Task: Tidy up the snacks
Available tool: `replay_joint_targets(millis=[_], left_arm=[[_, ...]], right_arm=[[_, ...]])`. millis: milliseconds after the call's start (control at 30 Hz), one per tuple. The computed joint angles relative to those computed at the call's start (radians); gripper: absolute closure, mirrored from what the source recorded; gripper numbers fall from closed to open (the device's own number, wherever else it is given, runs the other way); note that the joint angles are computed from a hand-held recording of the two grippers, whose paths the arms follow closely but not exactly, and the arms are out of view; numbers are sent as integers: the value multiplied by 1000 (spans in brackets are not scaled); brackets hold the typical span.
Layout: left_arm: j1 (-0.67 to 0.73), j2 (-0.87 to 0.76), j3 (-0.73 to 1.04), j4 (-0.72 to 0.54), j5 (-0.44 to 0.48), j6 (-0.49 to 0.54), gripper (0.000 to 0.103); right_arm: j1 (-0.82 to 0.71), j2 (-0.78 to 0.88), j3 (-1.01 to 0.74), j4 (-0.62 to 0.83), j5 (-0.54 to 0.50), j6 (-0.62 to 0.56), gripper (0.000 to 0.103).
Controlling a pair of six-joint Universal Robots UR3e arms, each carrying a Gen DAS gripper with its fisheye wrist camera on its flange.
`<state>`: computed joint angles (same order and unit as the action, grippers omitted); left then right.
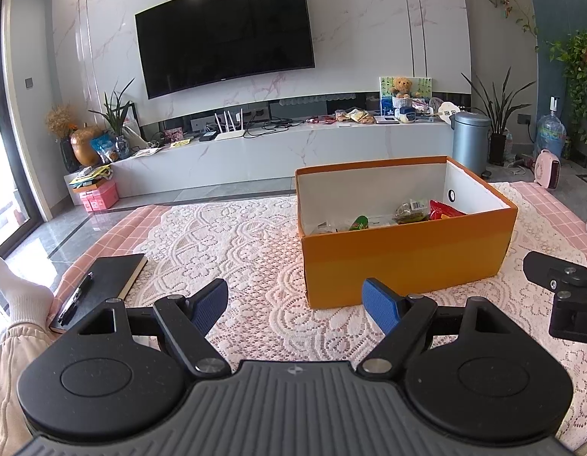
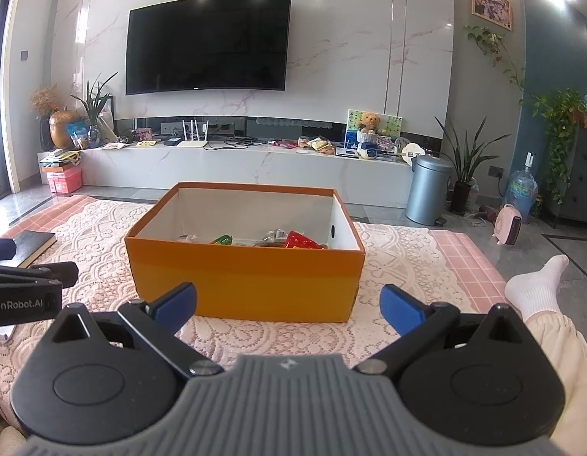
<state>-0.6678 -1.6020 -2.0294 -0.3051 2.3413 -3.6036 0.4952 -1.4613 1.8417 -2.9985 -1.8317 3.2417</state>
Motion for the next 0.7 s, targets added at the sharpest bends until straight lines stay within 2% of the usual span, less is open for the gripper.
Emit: replay_joint_targets(millis=[700], left_arm=[[2,19,-10,8,-12,-3,9]], right_arm=[[8,1,4,-3,6,-5,4]])
